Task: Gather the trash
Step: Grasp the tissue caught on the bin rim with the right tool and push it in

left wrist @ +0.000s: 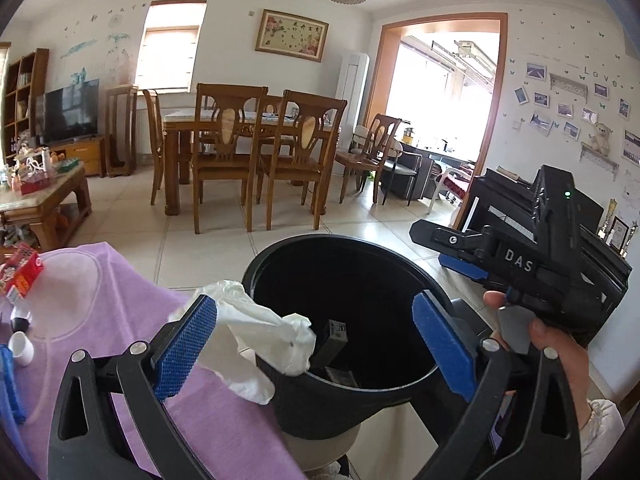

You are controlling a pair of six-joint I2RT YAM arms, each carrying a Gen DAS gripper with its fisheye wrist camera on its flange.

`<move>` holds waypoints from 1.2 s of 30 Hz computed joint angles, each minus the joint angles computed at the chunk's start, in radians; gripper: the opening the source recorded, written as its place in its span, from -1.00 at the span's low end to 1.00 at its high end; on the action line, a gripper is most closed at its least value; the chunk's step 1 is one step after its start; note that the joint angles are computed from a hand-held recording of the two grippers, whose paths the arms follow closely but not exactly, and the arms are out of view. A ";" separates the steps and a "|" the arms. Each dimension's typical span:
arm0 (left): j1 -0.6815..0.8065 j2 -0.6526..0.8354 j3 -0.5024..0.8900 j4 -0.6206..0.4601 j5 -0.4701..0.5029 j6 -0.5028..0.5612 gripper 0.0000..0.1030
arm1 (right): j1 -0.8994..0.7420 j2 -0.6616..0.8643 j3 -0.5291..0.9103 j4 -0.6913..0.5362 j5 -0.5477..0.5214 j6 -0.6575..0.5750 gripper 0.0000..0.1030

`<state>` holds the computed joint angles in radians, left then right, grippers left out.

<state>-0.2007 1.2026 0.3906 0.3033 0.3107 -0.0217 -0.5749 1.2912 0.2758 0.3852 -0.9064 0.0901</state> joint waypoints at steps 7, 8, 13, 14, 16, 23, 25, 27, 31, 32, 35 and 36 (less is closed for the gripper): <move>0.569 -0.013 0.105 -0.394 0.736 0.168 0.90 | 0.216 -0.239 -0.052 -0.118 0.112 0.043 0.89; 0.608 0.008 0.136 -0.452 0.771 0.209 0.90 | 0.249 -0.268 -0.047 -0.138 0.136 0.057 0.89; 0.633 0.057 0.190 -0.486 0.697 0.250 0.89 | 0.421 -0.275 -0.020 -0.177 0.265 0.037 0.89; 0.624 0.080 0.192 -0.470 0.689 0.230 0.89 | 0.477 -0.218 0.001 -0.161 0.318 0.028 0.89; 0.596 0.119 0.191 -0.434 0.663 0.186 0.89 | 0.577 -0.080 0.066 -0.151 0.427 0.022 0.89; 0.587 0.178 0.150 -0.420 0.634 0.252 0.89 | 0.691 0.263 0.264 -0.140 0.511 0.028 0.24; 0.606 0.189 0.147 -0.431 0.633 0.278 0.89 | 0.697 0.306 0.276 -0.119 0.510 0.036 -0.04; 0.628 0.207 0.151 -0.445 0.639 0.297 0.89 | 0.694 0.325 0.272 -0.092 0.510 0.041 -0.54; 0.671 0.232 0.165 -0.481 0.658 0.336 0.89 | 0.682 0.319 0.232 -0.020 0.496 0.067 -0.95; 0.680 0.235 0.165 -0.488 0.661 0.344 0.89 | 0.671 0.304 0.215 -0.002 0.490 0.072 -0.95; 0.711 0.247 0.179 -0.531 0.676 0.384 0.89 | 0.616 0.229 0.166 0.017 0.478 0.082 -0.95; 0.724 0.244 0.177 -0.542 0.680 0.400 0.89 | 0.576 0.196 0.150 0.012 0.464 0.077 -0.95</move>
<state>0.5237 1.4468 0.5677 -0.2382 0.9911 0.3781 0.0016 1.4870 0.4260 0.3968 -0.4428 0.1673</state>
